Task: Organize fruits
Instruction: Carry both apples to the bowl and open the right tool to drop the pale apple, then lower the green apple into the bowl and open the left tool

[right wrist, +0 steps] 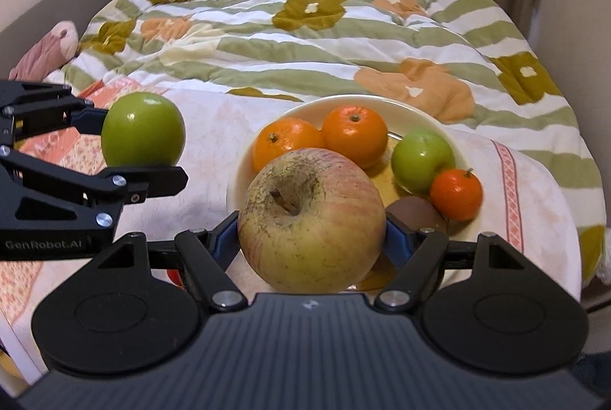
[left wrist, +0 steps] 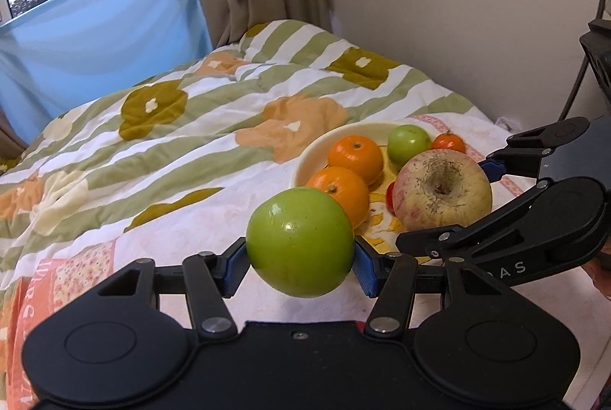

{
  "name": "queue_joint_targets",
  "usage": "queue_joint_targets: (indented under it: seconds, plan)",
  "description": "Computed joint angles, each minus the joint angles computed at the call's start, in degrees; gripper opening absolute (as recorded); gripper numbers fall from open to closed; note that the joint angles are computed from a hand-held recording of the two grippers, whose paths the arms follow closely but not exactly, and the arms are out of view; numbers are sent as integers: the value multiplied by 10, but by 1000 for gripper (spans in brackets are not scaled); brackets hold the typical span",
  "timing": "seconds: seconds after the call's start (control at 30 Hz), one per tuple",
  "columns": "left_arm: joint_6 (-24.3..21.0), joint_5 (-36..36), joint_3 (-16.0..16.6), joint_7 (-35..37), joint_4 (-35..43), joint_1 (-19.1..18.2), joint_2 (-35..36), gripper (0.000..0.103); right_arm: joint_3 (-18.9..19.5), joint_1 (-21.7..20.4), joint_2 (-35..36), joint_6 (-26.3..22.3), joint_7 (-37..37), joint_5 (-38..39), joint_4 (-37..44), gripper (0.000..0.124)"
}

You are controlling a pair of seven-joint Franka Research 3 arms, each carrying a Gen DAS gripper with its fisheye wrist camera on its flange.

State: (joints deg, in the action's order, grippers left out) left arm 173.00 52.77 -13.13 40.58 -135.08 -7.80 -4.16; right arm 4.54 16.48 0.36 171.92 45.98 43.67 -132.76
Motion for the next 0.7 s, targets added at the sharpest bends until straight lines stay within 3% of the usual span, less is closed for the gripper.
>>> queue_joint_targets:
  seconds: [0.23, 0.4, 0.47, 0.53, 0.7]
  plan:
    - [-21, 1, 3, -6, 0, 1, 3, 61, 12, -1, 27, 13, -46, 23, 14, 90]
    - [-23, -2, 4, -10, 0, 0, 1, 61, 14, -3, 37, 14, -26, -3, 16, 91]
    - [-23, -7, 4, -7, 2, -1, 3, 61, 27, -8, 37, 33, -65, 30, 14, 93]
    - [-21, -7, 4, -6, 5, -1, 6, 61, 36, -8, 33, 53, -105, 57, 13, 103]
    - [-17, -4, 4, -10, 13, -5, 12, 61, 37, -1, 22, 75, -144, 77, 2, 103]
